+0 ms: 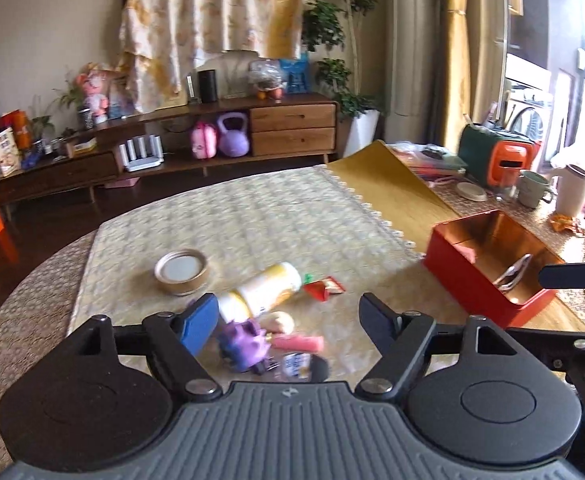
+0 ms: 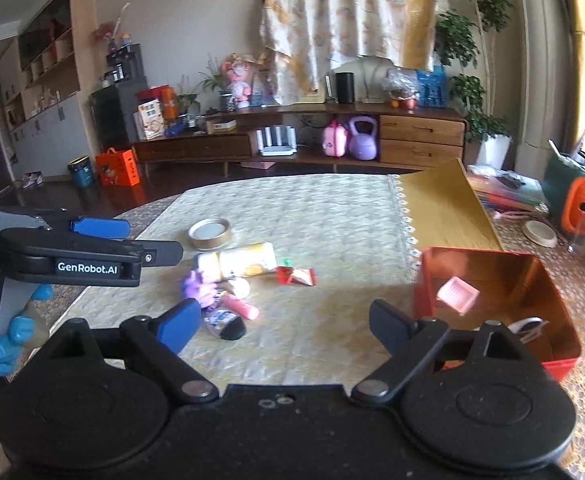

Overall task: Organize rigid objects
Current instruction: 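Move both tools back toward the purple toy and small bottle, then grasp the purple spiky toy with the left tool while the right tool grasps the small bottle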

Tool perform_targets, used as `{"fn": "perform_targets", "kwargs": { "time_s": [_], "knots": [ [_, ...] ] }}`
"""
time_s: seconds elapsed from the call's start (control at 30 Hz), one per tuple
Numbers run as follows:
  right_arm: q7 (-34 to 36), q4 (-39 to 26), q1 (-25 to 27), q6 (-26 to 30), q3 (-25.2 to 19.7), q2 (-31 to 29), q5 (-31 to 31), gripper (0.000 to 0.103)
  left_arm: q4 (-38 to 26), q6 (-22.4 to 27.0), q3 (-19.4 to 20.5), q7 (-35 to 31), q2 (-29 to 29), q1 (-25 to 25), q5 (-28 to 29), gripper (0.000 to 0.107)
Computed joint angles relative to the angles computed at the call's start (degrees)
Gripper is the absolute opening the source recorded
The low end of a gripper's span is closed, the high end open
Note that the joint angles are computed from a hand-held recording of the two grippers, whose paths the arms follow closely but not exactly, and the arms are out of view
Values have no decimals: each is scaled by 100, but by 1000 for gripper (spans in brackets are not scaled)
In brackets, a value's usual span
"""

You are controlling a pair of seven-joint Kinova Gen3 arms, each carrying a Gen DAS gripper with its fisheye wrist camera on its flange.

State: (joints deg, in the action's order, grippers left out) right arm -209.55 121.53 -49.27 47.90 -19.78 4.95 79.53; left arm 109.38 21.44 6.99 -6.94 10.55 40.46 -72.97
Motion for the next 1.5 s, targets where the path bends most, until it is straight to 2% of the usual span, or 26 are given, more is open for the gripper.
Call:
{"fn": "perform_targets", "kwargs": {
  "time_s": [0.1, 0.17, 0.27, 0.37, 0.5, 0.63, 0.77, 0.93, 1.07, 1.3, 1.5],
  "knots": [
    [-38, -62, -30, -61, 14, 190, 265, 94, 82, 13, -41, 53, -18, -68, 42, 78],
    [-153, -103, -93, -44, 26, 317, 462, 96, 134, 80, -76, 225, -17, -66, -32, 82],
    [-403, -120, -143, -28, 68, 479, 765, 102, 244, 293, -108, 813, 21, -28, -471, 84],
    [-624, -131, -98, -163, 113, 600, 988, 103, 285, 384, -26, 1035, 90, -154, -609, 86],
    [-671, -189, -34, -315, 163, 738, 1079, 103, 235, 333, 18, 884, 214, -329, -343, 86],
    [-607, -241, 51, -513, 216, 849, 1119, 103, 221, 256, -102, 923, 344, -294, -368, 86],
    [-362, -337, 111, -682, 272, 999, 1123, 103, 172, -9, -241, 854, 478, -330, -286, 86],
    [11, -470, 250, -1027, 376, 1180, 1072, 102, 5, -88, -521, 880, 791, -137, -347, 86],
    [282, -600, 383, -1361, 470, 1328, 983, 99, -210, -251, -612, 525, 1049, -184, 145, 86],
    [1155, -903, 579, -2087, 689, 1529, 511, 93, -418, -742, -1151, 352, 1374, 39, 412, 86],
    [1814, -1177, 552, -2534, 1015, 1723, -97, 86, -561, -1065, -1204, -245, 1561, -130, 1112, 87]
  ]
}}
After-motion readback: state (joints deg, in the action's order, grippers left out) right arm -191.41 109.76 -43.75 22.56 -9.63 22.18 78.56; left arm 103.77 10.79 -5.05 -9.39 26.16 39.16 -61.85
